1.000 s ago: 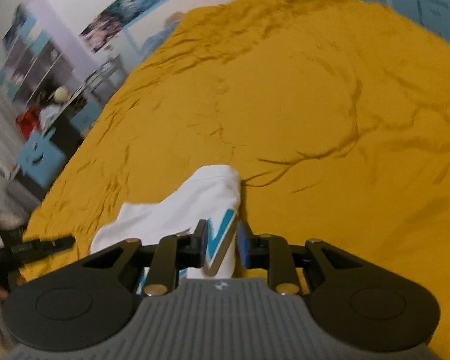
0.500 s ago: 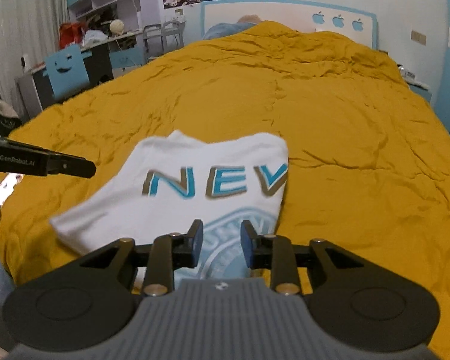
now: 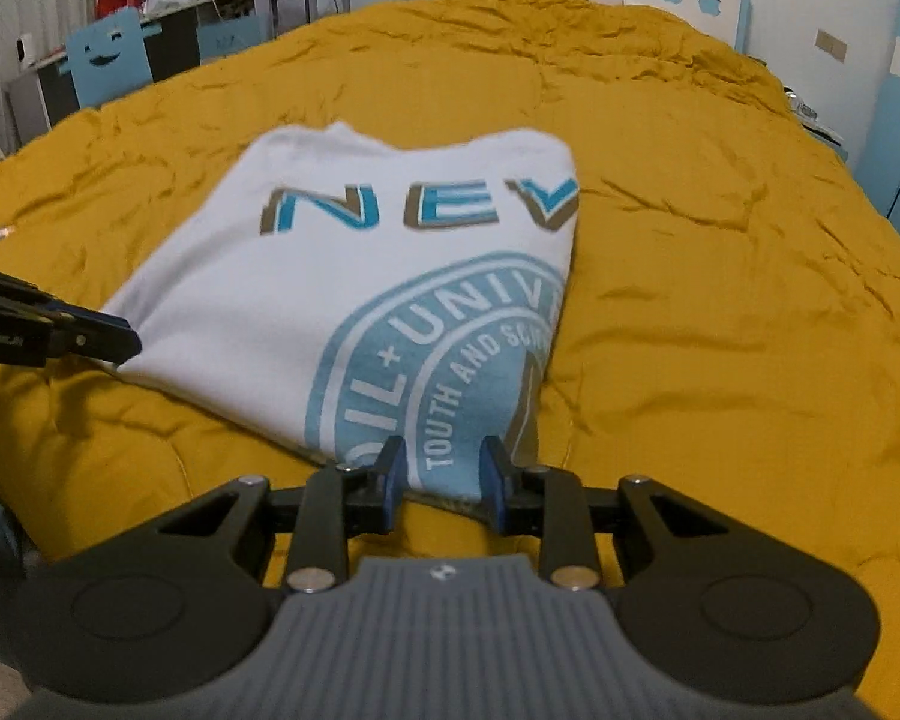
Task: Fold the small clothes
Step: 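Release the fold with both grippers and press the bundle flat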
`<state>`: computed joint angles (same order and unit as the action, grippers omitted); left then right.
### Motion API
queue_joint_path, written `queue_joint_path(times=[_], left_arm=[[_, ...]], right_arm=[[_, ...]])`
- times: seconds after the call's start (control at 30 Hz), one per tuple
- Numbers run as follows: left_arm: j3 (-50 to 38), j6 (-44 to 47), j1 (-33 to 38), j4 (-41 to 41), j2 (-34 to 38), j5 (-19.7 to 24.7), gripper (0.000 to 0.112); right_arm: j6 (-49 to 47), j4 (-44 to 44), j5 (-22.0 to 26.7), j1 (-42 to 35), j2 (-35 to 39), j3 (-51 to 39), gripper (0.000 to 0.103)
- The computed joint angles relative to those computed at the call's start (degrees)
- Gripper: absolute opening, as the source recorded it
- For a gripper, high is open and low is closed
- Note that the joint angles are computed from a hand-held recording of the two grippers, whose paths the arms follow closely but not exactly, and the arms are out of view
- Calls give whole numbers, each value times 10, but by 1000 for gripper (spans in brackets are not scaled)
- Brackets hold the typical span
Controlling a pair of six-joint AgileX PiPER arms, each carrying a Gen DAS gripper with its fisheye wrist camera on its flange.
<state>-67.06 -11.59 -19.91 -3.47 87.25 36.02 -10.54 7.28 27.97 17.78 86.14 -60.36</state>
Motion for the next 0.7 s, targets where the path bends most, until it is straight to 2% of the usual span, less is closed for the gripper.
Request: queue_joint_path(times=[0.07, 0.2, 0.33, 0.47, 0.57, 0.7], left_arm=[[12, 1, 0, -2, 7, -15, 13], [33, 21, 16, -42, 14, -44, 11], [29, 14, 16, -38, 14, -42, 10], [18, -34, -6, 24, 17, -33, 10], [2, -63, -21, 61, 21, -13, 10], [-12, -99, -39, 102, 11, 6, 12]], right_arm=[[0, 2, -16, 0, 10, 9, 22], [-53, 70, -54, -16, 26, 36, 22], [-86, 95, -81, -18, 27, 54, 22], [-91, 95, -73, -18, 25, 49, 22], [-46, 40, -63, -5, 22, 39, 22], [-13, 16, -24, -1, 18, 10, 23]])
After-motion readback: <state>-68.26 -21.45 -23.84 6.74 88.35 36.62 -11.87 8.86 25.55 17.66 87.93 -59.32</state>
